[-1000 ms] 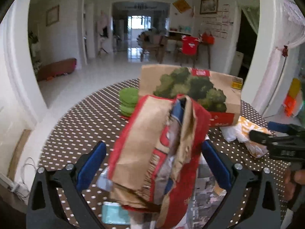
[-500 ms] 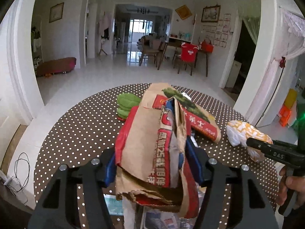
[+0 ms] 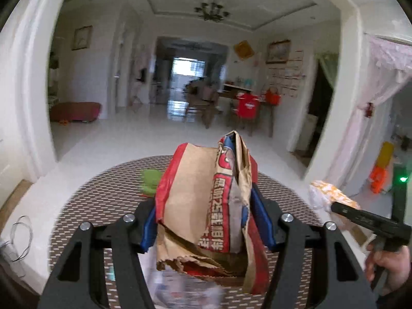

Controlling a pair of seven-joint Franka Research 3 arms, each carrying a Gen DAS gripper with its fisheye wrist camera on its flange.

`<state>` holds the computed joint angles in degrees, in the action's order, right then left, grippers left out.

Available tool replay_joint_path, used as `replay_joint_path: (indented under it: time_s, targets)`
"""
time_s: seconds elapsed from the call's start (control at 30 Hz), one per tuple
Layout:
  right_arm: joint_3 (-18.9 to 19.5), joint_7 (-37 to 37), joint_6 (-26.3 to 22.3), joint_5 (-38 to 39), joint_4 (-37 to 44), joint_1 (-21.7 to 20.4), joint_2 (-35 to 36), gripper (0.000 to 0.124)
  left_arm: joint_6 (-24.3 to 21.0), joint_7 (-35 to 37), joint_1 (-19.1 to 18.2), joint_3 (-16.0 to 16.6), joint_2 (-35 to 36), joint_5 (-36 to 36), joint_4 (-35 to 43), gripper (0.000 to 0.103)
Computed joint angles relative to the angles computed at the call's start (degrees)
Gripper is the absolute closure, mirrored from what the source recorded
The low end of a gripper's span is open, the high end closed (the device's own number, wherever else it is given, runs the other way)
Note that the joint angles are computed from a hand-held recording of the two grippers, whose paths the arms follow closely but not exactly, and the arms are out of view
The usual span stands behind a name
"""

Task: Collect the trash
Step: 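Carry both bags to the blue wastebasket and open both grippers over it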

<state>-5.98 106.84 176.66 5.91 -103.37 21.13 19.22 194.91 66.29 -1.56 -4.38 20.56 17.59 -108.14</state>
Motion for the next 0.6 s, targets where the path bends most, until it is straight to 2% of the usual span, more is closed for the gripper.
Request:
replay_joint_path:
  time_s: [0.07, 0.13, 0.2, 0.23, 0.3, 0.33, 0.37, 0.47, 0.6]
  targets:
    - [-3.2, 2.0, 0.7, -1.3, -1.7, 1.3, -0.9, 0.084, -1.1, 0.1, 1.6, -3.8, 1.0, 2.1, 1.9, 0.042]
    - [-6.5, 4.7, 0.7, -2.7, -3.3, 2.3, -1.8, 0.084, -3.0, -0.2, 6.2, -11.6, 3.4, 5.8, 5.2, 0.042]
    - [-9.6, 7.8, 0.2, -4.4, -5.2, 2.7, -2.7, 0.084, -5.0, 0.9, 8.1, -16.9, 6.3, 7.7, 8.6, 0.042]
    - [-10.7, 9.2, -0.3, -5.5, -5.8, 2.6, -2.9, 0.084, -6.8, 2.3, 9.8, -20.9, 8.4, 8.6, 10.9, 0.042]
    - [-12.1, 11.8, -2.0, -7.2, -6.7, 1.4, -2.6, 0.084, -9.3, 5.2, 10.8, -25.5, 11.7, 8.1, 14.1, 0.042]
    - [-11.4, 12.1, -2.8, -7.1, -6.8, 0.0, -2.3, 0.084, -11.1, 7.1, 10.9, -28.0, 14.0, 7.8, 16.6, 0.042]
    - [-10.1, 12.0, -3.9, -6.5, -6.7, -2.2, -1.8, 0.084, -11.8, 8.1, 10.2, -28.6, 15.2, 7.2, 17.7, 0.042]
    - [-6.0, 10.4, -6.4, -3.4, -5.6, -8.3, 1.0, 0.084, -17.9, 12.5, 6.6, -30.6, 21.2, 5.5, 25.9, 0.042]
    - [0.6, 3.9, -10.5, 3.5, -0.6, -16.0, 6.6, 0.083, -25.9, 15.8, -0.8, -28.7, 27.6, 3.1, 36.8, 0.042]
